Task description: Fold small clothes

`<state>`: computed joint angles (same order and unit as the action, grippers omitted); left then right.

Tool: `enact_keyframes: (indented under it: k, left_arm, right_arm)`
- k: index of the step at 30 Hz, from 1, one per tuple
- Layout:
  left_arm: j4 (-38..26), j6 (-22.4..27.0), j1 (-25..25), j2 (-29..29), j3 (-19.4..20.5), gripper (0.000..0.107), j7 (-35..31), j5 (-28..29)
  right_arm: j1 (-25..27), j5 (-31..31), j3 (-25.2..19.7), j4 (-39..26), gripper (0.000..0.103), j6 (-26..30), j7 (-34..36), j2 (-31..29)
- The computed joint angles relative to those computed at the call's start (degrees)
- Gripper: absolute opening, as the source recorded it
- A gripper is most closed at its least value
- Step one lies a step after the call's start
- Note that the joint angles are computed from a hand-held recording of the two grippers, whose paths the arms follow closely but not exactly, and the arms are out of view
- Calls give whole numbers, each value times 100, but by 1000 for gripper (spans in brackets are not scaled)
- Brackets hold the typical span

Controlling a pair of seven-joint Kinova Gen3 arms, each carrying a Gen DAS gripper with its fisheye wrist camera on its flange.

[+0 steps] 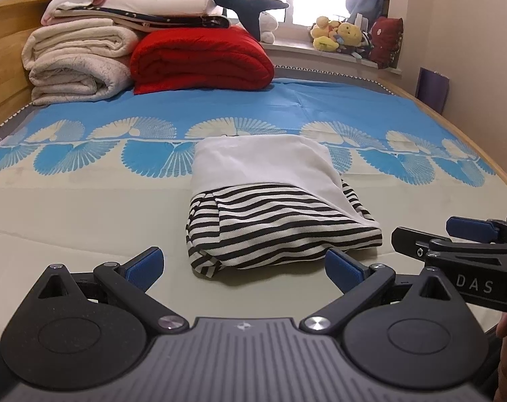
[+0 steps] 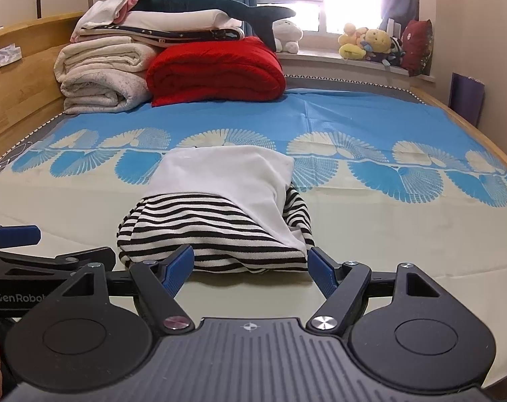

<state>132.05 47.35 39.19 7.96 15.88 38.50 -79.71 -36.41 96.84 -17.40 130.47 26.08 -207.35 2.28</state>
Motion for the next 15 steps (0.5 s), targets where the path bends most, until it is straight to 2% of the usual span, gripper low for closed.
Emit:
enact_keyframes:
  k: [15]
  left_arm:
    - [36,-27,-27,2,-7,102,46,-86]
  right_arm:
    - [21,-38,13,-17,76,-26,15,17]
